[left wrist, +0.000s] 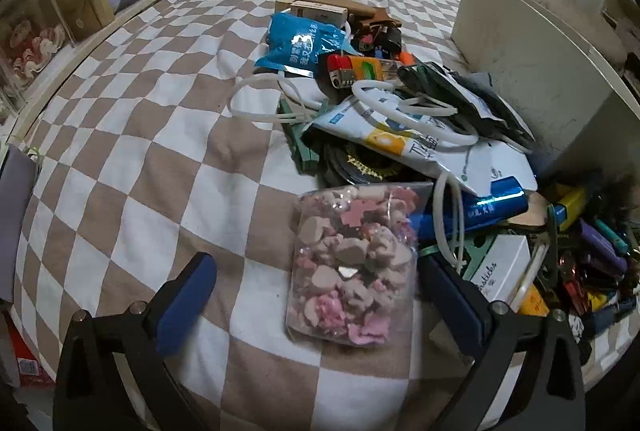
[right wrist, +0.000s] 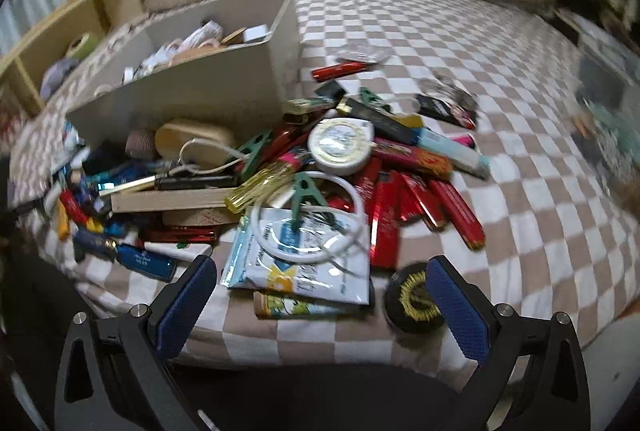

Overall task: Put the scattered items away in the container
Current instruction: 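Grasp the pink candy bag with the left tool while right tool reaches the clear ring, then close the right tool on the clear plastic ring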

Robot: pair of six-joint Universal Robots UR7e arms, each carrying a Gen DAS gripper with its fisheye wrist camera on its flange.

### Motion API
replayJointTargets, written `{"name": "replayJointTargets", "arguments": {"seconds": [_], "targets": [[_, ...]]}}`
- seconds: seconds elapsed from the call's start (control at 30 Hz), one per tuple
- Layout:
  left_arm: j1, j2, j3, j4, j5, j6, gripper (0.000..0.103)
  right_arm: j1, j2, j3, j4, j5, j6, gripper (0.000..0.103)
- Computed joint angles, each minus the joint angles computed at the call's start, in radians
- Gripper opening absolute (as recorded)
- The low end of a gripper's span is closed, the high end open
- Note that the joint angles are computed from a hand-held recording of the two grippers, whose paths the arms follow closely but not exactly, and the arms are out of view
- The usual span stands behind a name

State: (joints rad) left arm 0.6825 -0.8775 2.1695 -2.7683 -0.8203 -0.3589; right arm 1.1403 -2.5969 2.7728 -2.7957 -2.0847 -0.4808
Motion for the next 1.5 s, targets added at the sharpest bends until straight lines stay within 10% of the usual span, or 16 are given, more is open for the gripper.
{"name": "replayJointTargets", "arguments": {"seconds": [0.4,0.73,0.93,1.5], "targets": [[-0.027,0.035,0.095,-0.292,0.067,0.090,0.087,0.022,0.307,-0.095,-0.016,-0.127,-0.048,0.103],[-0.035,0.011,0.107,-0.291,0.066,0.098,0.033,-0.016,0.401,-0.142,-0.019,-0.121,-0.063,0.103],[-0.043,-0.022,0.132,-0.285,0.047,0.073,0.029,-0.032,0.370,-0.133,-0.008,-0.079,-0.102,0.085],[-0.081,-0.121,0.172,-0.230,0.063,-0.015,0.028,-0.046,0.144,-0.099,0.011,-0.018,-0.127,0.085]]}}
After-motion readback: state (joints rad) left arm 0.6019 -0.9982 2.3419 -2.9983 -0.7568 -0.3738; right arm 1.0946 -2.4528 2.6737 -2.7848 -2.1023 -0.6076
